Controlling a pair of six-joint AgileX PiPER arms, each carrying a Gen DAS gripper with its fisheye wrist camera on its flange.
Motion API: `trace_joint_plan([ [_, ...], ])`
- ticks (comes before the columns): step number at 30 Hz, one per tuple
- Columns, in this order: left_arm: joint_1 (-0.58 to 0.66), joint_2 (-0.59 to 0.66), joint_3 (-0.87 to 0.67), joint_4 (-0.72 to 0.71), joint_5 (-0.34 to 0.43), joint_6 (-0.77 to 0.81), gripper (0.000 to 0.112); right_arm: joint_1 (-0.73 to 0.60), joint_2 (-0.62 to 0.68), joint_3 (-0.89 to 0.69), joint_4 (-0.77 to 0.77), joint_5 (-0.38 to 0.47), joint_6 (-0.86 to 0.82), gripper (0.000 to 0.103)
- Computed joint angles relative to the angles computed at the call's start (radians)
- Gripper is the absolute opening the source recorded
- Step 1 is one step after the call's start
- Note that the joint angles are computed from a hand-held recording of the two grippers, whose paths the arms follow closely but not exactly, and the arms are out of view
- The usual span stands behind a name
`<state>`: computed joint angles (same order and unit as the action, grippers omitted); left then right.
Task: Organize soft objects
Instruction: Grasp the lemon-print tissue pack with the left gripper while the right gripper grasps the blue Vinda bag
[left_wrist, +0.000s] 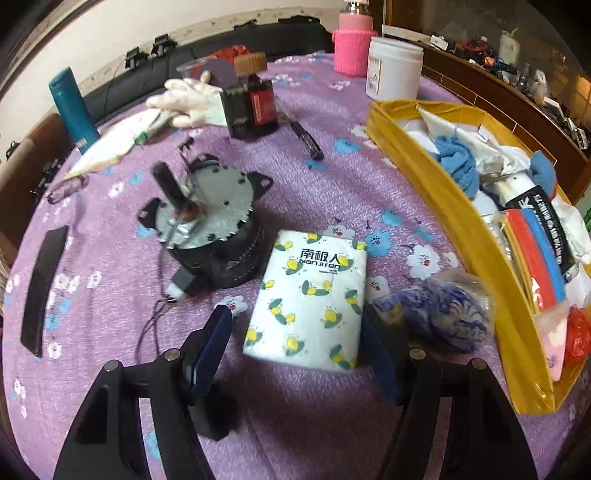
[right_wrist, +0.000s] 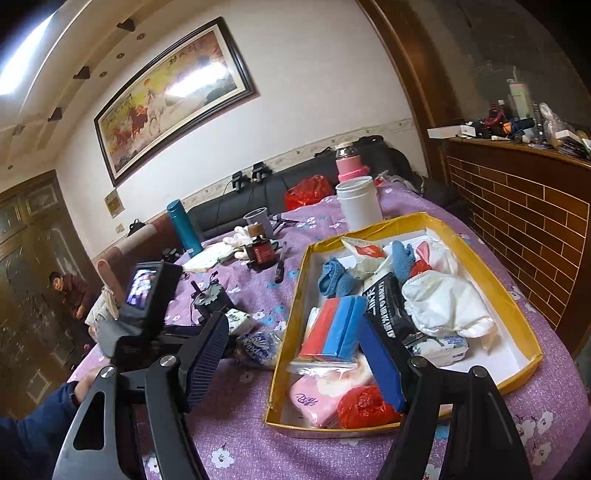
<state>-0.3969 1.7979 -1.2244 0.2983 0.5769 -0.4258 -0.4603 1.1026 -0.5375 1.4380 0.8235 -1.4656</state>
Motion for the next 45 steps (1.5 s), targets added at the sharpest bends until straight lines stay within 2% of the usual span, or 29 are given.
trace_joint_plan([
  [1, 0.0, 0.003, 0.0, 0.0, -0.01, -0.001, 0.066, 0.006, 0.005, -0.006, -0.006, 0.003, 0.004, 0.077],
  [2, 0.002, 0.003, 0.002, -0.001, -0.026, 0.0, 0.053, 0.016, 0.01, -0.009, -0.007, 0.003, 0.002, 0.077],
  [6, 0.003, -0.019, 0.024, -0.024, -0.036, 0.012, 0.051, 0.081, 0.052, -0.049, -0.049, -0.001, 0.037, 0.077],
  [8, 0.022, -0.063, 0.06, -0.113, -0.038, 0.087, 0.051, 0.123, 0.089, -0.09, -0.097, 0.004, 0.08, 0.077],
  [10, 0.044, -0.141, 0.125, -0.208, -0.052, 0.176, 0.051, 0.162, 0.122, -0.133, -0.152, 0.004, 0.142, 0.077],
  [12, 0.047, -0.245, 0.216, -0.177, -0.081, 0.155, 0.051, 0.221, 0.174, -0.199, -0.213, -0.002, 0.216, 0.077],
  [16, 0.106, -0.419, 0.356, -0.225, -0.097, 0.214, 0.052, 0.372, 0.265, -0.32, -0.359, -0.064, 0.375, 0.077],
  [19, 0.151, -0.509, 0.446, -0.167, -0.112, 0.17, 0.052, 0.536, 0.374, -0.457, -0.593, -0.147, 0.601, 0.077],
  [20, 0.172, -0.53, 0.471, -0.168, -0.118, 0.177, 0.052, 0.571, 0.411, -0.498, -0.653, -0.147, 0.653, 0.077],
  [23, 0.257, -0.567, 0.529, -0.262, -0.137, 0.288, 0.052, 0.674, 0.526, -0.623, -0.904, -0.195, 0.892, 0.077],
  [25, 0.308, -0.576, 0.558, -0.328, -0.151, 0.367, 0.052, 0.714, 0.627, -0.737, -1.053, -0.138, 1.033, 0.077],
  [29, 0.39, -0.585, 0.588, -0.454, -0.165, 0.514, 0.052, 0.772, 0.739, -0.842, -1.274, -0.074, 1.233, 0.077],
  [30, 0.408, -0.59, 0.593, -0.487, -0.168, 0.554, 0.052, 0.779, 0.737, -0.835, -1.288, -0.081, 1.253, 0.077],
  [32, 0.429, -0.6, 0.605, -0.517, -0.174, 0.596, 0.052, 0.779, 0.721, -0.826, -1.219, -0.028, 1.208, 0.077],
  [36, 0.458, -0.597, 0.608, -0.598, -0.172, 0.684, 0.052, 0.716, 0.646, -0.738, -0.869, 0.133, 0.961, 0.078],
  [37, 0.463, -0.596, 0.609, -0.612, -0.172, 0.699, 0.052, 0.705, 0.61, -0.709, -0.822, 0.148, 0.936, 0.078],
  [40, 0.465, -0.594, 0.614, -0.639, -0.172, 0.723, 0.052, 0.743, 0.529, -0.624, -0.894, 0.036, 0.928, 0.08],
  [43, 0.459, -0.608, 0.622, -0.631, -0.173, 0.714, 0.052, 0.748, 0.531, -0.594, -0.864, 0.043, 0.873, 0.08],
  [45, 0.464, -0.618, 0.629, -0.64, -0.174, 0.723, 0.052, 0.776, 0.51, -0.549, -0.847, 0.013, 0.857, 0.08],
])
